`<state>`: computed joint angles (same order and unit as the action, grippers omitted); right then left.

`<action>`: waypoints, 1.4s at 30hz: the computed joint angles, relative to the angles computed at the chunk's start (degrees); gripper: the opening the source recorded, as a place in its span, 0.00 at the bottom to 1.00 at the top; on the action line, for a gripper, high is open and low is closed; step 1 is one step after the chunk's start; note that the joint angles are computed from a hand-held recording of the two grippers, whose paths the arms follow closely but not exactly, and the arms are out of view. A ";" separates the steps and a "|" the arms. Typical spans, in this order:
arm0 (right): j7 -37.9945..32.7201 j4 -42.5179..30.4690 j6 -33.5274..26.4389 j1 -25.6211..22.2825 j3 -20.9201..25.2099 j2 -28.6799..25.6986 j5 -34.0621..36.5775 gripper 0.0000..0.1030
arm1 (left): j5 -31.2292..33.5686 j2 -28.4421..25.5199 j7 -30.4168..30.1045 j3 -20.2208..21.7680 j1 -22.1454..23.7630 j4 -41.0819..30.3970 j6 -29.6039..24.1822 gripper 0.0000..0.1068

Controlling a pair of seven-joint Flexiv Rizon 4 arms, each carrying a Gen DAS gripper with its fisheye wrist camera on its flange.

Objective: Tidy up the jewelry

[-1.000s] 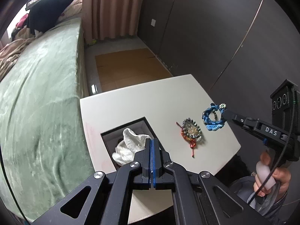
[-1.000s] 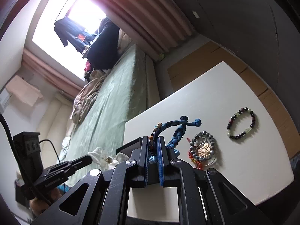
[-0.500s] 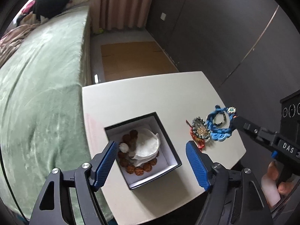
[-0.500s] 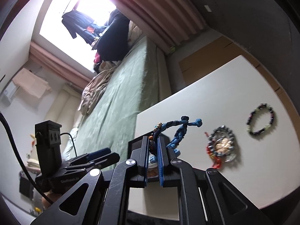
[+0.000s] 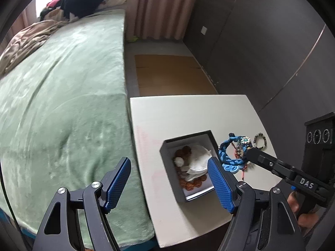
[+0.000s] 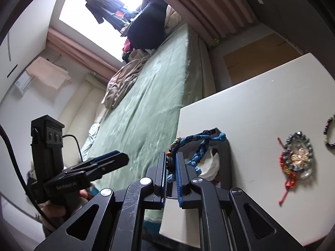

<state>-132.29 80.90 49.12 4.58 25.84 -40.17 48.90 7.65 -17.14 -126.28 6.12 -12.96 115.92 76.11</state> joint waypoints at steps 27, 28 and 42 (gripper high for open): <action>7.93 0.69 2.13 -4.14 -1.88 2.10 -3.10 0.83 | 4.66 -2.73 -0.89 -1.06 -3.12 -6.74 -2.66 0.71; 7.74 0.70 2.02 -4.50 -2.02 2.21 -2.87 0.87 | 4.50 -3.14 -0.63 -1.14 -3.39 -7.33 -2.81 0.71; 5.45 0.98 1.00 -8.73 -4.80 3.67 -0.90 0.90 | -1.42 -10.81 5.91 -2.98 -6.20 -16.30 -4.85 0.71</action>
